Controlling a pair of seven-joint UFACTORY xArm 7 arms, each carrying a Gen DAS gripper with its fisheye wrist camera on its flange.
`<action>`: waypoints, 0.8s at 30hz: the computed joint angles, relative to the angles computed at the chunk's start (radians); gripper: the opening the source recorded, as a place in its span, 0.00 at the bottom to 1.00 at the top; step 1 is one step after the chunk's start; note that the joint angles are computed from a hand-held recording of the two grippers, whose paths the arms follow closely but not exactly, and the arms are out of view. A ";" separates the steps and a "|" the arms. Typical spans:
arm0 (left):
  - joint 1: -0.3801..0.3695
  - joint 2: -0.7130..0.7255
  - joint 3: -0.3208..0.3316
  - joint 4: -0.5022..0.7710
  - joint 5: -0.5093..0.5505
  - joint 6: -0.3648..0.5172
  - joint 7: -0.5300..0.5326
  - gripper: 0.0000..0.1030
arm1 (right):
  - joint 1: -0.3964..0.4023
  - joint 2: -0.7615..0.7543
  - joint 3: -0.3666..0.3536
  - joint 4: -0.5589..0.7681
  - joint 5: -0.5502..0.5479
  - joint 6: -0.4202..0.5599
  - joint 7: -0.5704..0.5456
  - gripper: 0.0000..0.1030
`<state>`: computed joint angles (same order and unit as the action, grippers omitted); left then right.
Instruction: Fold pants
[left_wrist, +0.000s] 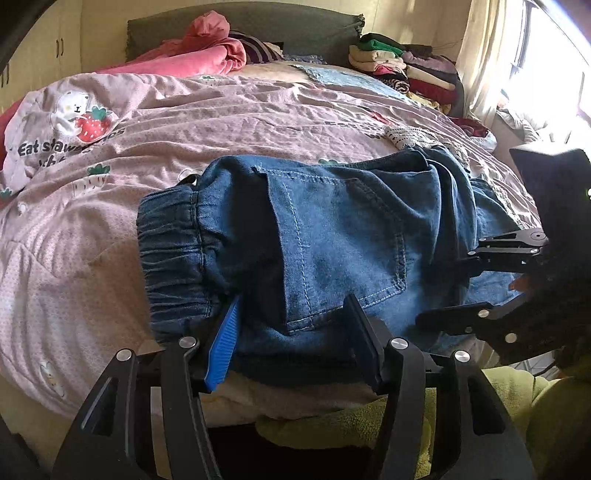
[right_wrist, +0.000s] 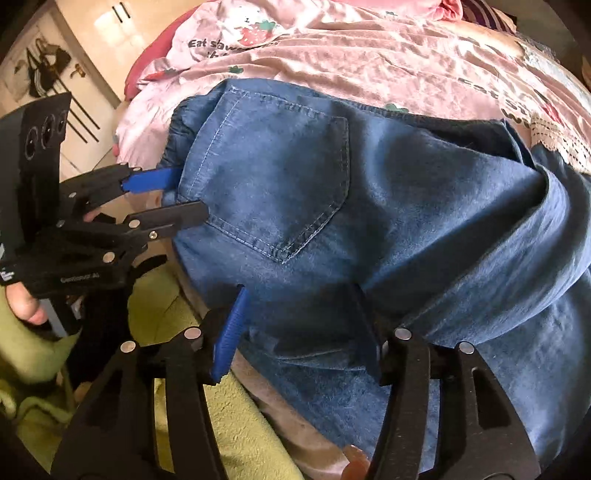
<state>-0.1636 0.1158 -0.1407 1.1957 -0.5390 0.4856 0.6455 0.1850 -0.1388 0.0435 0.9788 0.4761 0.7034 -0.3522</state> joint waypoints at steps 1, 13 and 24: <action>0.001 0.001 0.001 0.005 0.000 0.010 -0.006 0.53 | 0.000 -0.006 -0.001 -0.002 0.004 0.001 -0.003 0.49; -0.015 -0.100 0.022 0.001 -0.118 0.027 0.036 0.67 | -0.028 -0.148 -0.052 -0.057 -0.003 -0.058 0.029 0.64; -0.057 -0.107 0.025 0.012 -0.173 0.079 0.072 0.81 | -0.086 -0.178 -0.078 -0.069 -0.120 -0.148 0.125 0.74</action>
<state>-0.2201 0.0084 -0.1153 1.2073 -0.7119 0.5643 0.7170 0.0988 -0.3170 -0.0343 0.9094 0.3557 0.5555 -0.2270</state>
